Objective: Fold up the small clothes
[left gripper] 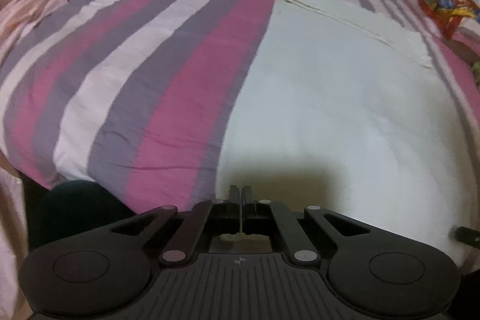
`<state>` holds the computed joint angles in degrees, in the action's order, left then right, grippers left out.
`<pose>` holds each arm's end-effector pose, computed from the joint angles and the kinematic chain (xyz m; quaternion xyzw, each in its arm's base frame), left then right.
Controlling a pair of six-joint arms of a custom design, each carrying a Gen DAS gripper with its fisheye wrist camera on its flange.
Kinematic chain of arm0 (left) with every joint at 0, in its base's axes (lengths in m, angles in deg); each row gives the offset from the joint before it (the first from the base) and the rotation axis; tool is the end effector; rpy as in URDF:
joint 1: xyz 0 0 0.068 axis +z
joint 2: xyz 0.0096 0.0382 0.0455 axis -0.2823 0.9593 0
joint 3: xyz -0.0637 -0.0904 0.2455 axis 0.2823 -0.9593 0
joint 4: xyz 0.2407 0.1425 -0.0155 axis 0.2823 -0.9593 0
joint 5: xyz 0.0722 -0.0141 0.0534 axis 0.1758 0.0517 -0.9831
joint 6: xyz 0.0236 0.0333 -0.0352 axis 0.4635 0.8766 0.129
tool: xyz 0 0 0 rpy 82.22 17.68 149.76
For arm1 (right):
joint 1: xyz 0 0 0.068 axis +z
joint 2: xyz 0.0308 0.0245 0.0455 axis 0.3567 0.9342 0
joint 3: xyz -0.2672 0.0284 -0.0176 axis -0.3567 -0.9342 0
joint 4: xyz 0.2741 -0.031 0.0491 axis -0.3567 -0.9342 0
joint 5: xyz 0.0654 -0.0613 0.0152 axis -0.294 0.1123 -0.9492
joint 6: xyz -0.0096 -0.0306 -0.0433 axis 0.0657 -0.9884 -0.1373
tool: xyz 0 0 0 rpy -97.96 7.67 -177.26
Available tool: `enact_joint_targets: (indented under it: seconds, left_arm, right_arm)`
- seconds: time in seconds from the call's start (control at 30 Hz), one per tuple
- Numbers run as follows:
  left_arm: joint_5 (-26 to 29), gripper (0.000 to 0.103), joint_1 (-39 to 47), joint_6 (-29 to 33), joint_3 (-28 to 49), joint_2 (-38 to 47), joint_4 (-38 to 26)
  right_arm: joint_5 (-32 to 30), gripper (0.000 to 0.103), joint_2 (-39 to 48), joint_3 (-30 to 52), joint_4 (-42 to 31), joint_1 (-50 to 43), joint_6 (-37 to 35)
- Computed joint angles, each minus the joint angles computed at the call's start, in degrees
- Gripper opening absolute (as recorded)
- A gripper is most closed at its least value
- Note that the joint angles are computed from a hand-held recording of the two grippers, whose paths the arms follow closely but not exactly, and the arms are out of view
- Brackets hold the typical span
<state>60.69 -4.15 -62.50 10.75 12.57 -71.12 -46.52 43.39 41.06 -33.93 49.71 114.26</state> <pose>0.3046 0.0565 0.2520 0.0737 0.9600 -0.0661 0.2619 0.1372 0.0631 0.2295 0.2078 0.9194 0.0740 0.3257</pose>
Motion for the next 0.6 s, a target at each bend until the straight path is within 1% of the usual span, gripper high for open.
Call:
enact_joint_targets:
  seconds: [0.03, 0.1, 0.13, 0.17, 0.2, 0.27, 0.33, 0.37, 0.47, 0.53, 0.57, 0.6]
  left_arm:
    - [-1.71, 0.01, -0.6, -0.35, 0.53, 0.33, -0.75]
    - [-2.5, 0.059, -0.43, -2.88, 1.94, 1.26, -2.79]
    - [-2.83, 0.101, -0.26, -5.2, 1.77, 0.97, -2.56]
    - [-1.97, 0.103, 0.46, -6.96, 0.29, -0.66, -0.63]
    - [-0.93, 0.103, 0.93, -6.57, -0.28, -1.61, 0.22]
    - [-0.32, 0.103, 0.64, -3.63, 0.54, -0.99, -0.49]
    - [0.22, 0.103, 0.49, -2.46, 1.44, 0.31, -1.84]
    - [1.5, 0.103, 0.88, -1.78, 1.59, 0.87, -2.43]
    - [3.97, 0.102, 1.72, -2.47, 0.45, 0.94, -1.59]
    - [6.83, 0.102, 2.97, -2.54, -0.64, 1.3, -0.35]
    - [7.82, 0.1, 3.42, -2.82, -0.78, 1.76, -0.01]
    - [8.61, 0.093, 3.77, -3.04, -0.81, 2.47, 0.48]
  right_arm:
    - [0.06, 0.058, -0.19, -0.12, 0.07, -0.03, 0.01]
    - [0.16, 0.058, -0.46, -0.28, 0.04, -0.02, 0.11]
    - [0.33, 0.058, -0.61, -0.36, -0.03, 0.1, 0.25]
    - [0.38, 0.058, -0.68, -0.41, -0.08, 0.16, 0.35]
    - [0.36, 0.058, -0.76, -0.45, -0.11, 0.24, 0.45]
    - [0.65, 0.058, -0.79, -0.45, -0.23, 0.83, 0.87]
    - [0.96, 0.058, -0.77, -0.54, -0.27, 1.32, 1.19]
    - [0.67, 0.058, -0.61, -0.56, -0.13, 1.11, 1.05]
    - [0.28, 0.058, -0.22, -0.41, 0.02, 0.55, 0.68]
    - [0.06, 0.058, -0.13, -0.32, -0.09, 0.24, 0.72]
    - [-0.05, 0.058, -0.01, -0.28, -0.11, 0.1, 0.63]
    - [-0.18, 0.058, 0.25, -0.21, 0.03, -0.06, 0.46]
